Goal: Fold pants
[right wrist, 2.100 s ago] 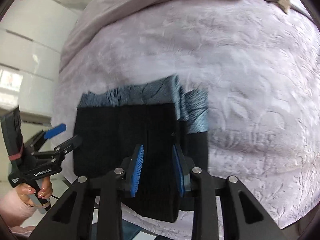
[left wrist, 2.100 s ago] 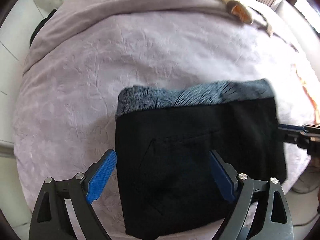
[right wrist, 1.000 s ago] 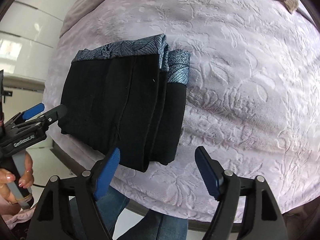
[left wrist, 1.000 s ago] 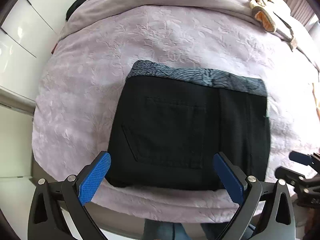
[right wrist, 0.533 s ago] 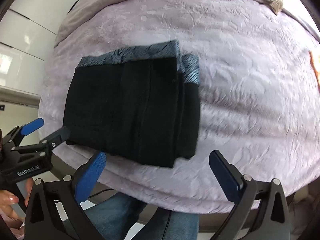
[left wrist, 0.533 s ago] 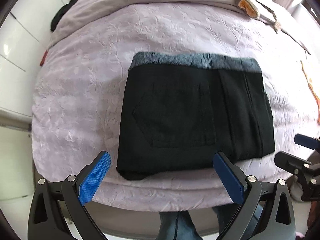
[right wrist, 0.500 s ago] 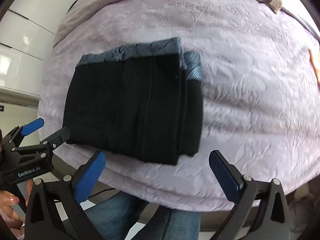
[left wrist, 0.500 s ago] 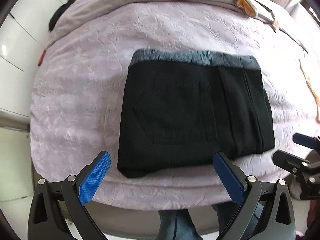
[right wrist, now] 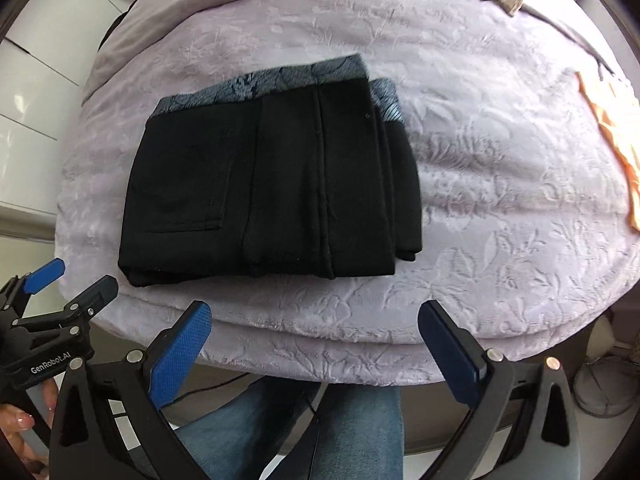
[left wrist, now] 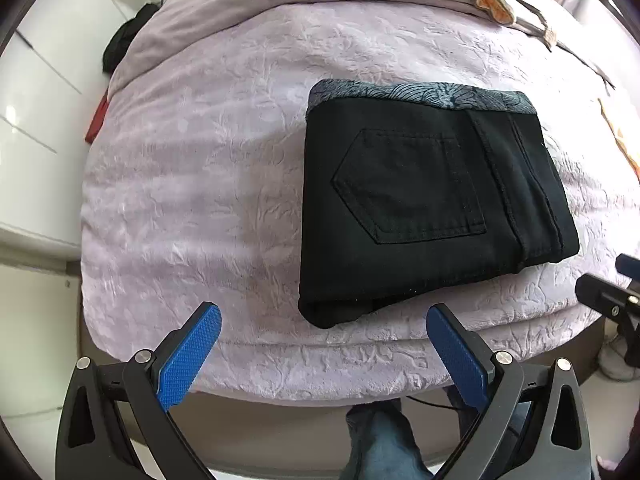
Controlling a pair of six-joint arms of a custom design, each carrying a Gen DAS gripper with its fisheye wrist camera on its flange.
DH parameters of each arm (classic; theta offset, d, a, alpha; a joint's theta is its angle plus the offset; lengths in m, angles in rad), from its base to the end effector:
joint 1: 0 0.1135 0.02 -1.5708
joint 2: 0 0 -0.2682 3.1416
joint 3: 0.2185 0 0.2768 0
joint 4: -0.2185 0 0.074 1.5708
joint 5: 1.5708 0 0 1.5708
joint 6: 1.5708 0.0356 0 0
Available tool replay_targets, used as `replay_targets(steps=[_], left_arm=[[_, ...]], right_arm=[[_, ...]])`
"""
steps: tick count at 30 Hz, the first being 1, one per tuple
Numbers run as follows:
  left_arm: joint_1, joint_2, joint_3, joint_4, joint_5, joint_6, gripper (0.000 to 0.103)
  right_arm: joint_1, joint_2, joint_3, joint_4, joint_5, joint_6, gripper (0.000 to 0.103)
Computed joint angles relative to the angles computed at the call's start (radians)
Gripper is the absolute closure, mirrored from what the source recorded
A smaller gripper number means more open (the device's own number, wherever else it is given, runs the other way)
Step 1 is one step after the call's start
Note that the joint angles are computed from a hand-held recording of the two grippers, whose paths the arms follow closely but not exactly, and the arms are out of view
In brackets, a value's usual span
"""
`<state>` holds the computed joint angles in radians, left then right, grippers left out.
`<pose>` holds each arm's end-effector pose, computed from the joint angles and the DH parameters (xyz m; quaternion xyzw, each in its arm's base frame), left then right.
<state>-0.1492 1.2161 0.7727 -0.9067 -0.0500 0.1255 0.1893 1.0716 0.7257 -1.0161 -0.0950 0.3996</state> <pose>0.2185 -0.0310 0.1964 0.1333 0.9846 0.0235 0.1104 0.1848 0.0389 0.2067 0.0994 0.9885 0.0754 0.0859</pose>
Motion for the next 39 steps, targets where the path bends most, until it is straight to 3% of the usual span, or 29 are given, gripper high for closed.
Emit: replay_targets(steps=[17, 39], left_arm=[[0.017, -0.006, 0.028, -0.011, 0.037, -0.024, 0.0], [-0.024, 0.036, 0.047, -0.008, 0.02, -0.078, 0.0]], right_arm=[[0.089, -0.008, 0.058, -0.05, 0.093, 0.085, 0.0], [0.069, 0.045, 0.086, -0.042, 0.106, 0.024, 0.0]])
